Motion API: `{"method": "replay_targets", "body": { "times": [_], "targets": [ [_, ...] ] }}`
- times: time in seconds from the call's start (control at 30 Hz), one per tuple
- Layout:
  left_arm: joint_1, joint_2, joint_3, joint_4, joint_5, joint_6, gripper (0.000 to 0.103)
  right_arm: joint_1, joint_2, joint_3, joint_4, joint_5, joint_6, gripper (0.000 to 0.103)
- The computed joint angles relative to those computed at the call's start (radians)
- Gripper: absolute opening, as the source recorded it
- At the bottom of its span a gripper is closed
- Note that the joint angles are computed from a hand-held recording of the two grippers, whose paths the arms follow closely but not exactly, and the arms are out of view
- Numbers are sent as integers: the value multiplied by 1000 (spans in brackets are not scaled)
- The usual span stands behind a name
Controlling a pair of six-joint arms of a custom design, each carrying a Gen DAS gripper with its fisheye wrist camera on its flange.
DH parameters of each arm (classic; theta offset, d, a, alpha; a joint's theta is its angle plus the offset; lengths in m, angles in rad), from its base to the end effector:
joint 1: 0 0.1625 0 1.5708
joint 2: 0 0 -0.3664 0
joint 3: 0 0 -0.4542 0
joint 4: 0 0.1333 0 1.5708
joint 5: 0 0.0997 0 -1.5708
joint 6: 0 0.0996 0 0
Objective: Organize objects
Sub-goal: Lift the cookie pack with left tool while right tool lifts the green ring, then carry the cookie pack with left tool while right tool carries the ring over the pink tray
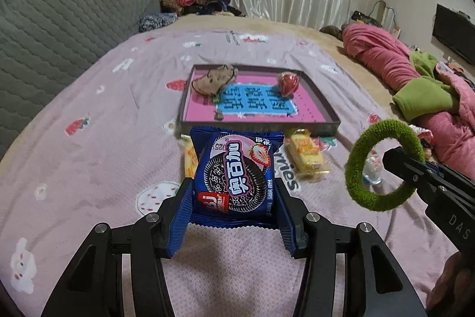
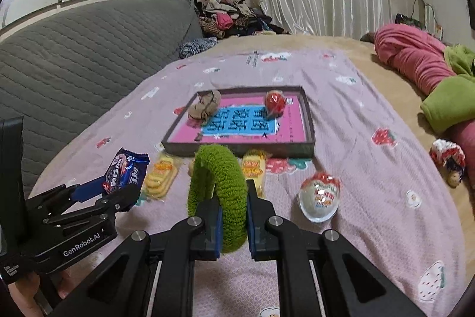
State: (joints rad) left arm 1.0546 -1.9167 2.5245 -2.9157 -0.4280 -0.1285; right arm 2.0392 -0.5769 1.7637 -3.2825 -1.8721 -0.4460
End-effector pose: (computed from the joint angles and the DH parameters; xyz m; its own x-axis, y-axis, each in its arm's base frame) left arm 0.0219 -0.4151 0.2842 -0.7042 -0.4068 -0.5819 0.2775 0.5967 -0.7529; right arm 0.3685 -0.4985 -0.0911 -0.6608 -0.6023 0.4479 -0.7490 0.5679 -0.3413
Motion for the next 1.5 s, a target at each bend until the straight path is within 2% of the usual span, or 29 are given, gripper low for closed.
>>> {"method": "replay_targets", "body": {
  "times": [0.4, 0.63, 0.87, 1.07, 1.5],
  "targets": [
    [-140, -159, 47, 183, 103, -92, 54, 54, -62, 38, -13, -11, -16, 13],
    [-200, -203, 54, 277, 160, -146, 54, 72, -94, 52, -18, -8, -14, 13],
    [-230, -223, 42, 343, 194, -178, 54, 87, -102, 45, -21, -5, -17, 13],
    [-233, -193, 18, 272, 204, -100, 54, 98, -100, 22, -16, -4, -24, 13],
    [-186, 7, -106, -100, 182, 220, 54, 110, -53, -77, 8, -11, -49, 13]
  ]
}}
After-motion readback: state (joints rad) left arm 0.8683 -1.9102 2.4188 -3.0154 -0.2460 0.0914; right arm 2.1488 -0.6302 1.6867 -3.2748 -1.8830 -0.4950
